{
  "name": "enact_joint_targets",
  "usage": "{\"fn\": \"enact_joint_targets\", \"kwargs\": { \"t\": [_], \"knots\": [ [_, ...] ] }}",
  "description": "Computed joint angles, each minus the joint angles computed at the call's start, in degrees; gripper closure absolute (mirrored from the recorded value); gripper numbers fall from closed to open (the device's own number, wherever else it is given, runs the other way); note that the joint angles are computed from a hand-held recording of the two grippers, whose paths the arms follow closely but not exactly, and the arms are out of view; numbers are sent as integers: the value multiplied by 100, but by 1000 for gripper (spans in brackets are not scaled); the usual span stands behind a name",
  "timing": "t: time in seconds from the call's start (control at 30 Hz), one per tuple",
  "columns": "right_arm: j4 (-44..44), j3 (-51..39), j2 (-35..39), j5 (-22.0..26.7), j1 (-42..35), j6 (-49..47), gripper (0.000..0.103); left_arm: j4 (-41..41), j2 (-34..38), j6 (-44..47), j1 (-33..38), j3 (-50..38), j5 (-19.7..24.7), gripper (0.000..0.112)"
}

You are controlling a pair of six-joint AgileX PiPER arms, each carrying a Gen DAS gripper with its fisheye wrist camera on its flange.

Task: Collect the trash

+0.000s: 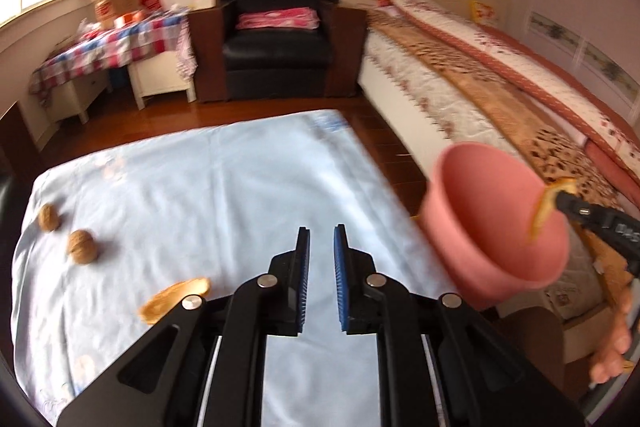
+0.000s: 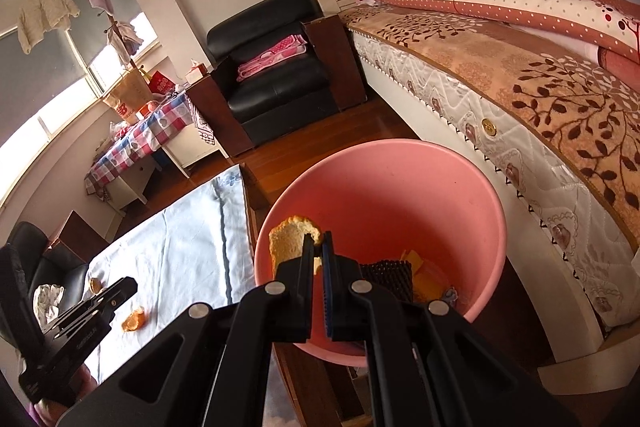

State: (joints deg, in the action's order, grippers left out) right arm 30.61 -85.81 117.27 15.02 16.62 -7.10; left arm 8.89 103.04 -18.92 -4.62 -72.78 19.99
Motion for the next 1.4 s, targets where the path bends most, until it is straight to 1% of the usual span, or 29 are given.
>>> {"fn": "enact_joint_targets", "kwargs": {
  "t": [0.13,0.2,0.23,0.27,0.3,0.4,0.5,0.53,0.57,0.63,0.7,0.73,0.83,0.97,1.0,1.07,1.1,1.17,1.27,1.4],
  "knots": [
    [-67,-7,-49,25,106,15,100,-333,-124,334,459,318,-112,98],
    [-197,-24,-71,44,175,129,100,-616,-248,670,726,564,-254,87],
    [-230,-30,-81,45,210,158,100,-724,-305,830,839,675,-341,77],
    [-287,-50,-83,54,245,218,100,-800,-368,971,946,803,-445,72],
    [-328,-54,-89,55,279,265,100,-959,-416,1228,1070,917,-523,71],
    [-458,-92,-69,78,390,391,100,-1601,-411,2153,1363,1056,-509,70],
    [-609,-155,-34,134,497,527,100,-2102,-343,2684,1594,1149,-492,70],
    [-631,-164,-27,139,516,533,100,-2499,-299,3065,1699,1167,-438,70],
    [-714,-178,-23,145,548,603,100,-2717,-250,3260,1777,1177,-388,70],
    [-775,-202,-10,162,585,652,100,-2845,-144,3362,1837,1142,-328,70],
    [-892,-229,5,178,619,766,100,-2759,-64,3286,1842,1163,-376,70],
    [-929,-242,12,188,626,803,100,-2565,-20,3101,1828,1160,-416,70],
    [-999,-274,43,212,642,882,100,-2630,73,3112,1837,1126,-473,70],
    [-991,-303,64,233,640,881,100,-2163,151,2564,1743,1050,-476,71],
    [-987,-303,67,229,639,872,100,-2057,155,2457,1718,1049,-490,71],
    [-974,-301,72,228,638,870,100,-2046,111,2438,1688,1088,-560,85],
    [-970,-304,68,239,638,867,100,-1939,93,2335,1661,1093,-548,88],
    [-927,-303,84,243,635,843,100,-1714,59,2124,1593,1118,-556,102],
    [-796,-250,82,227,634,734,100,-1497,-75,1865,1477,1192,-615,107],
    [-658,-169,47,178,614,575,100,-1180,-295,1466,1327,1222,-637,108]
  ]
}}
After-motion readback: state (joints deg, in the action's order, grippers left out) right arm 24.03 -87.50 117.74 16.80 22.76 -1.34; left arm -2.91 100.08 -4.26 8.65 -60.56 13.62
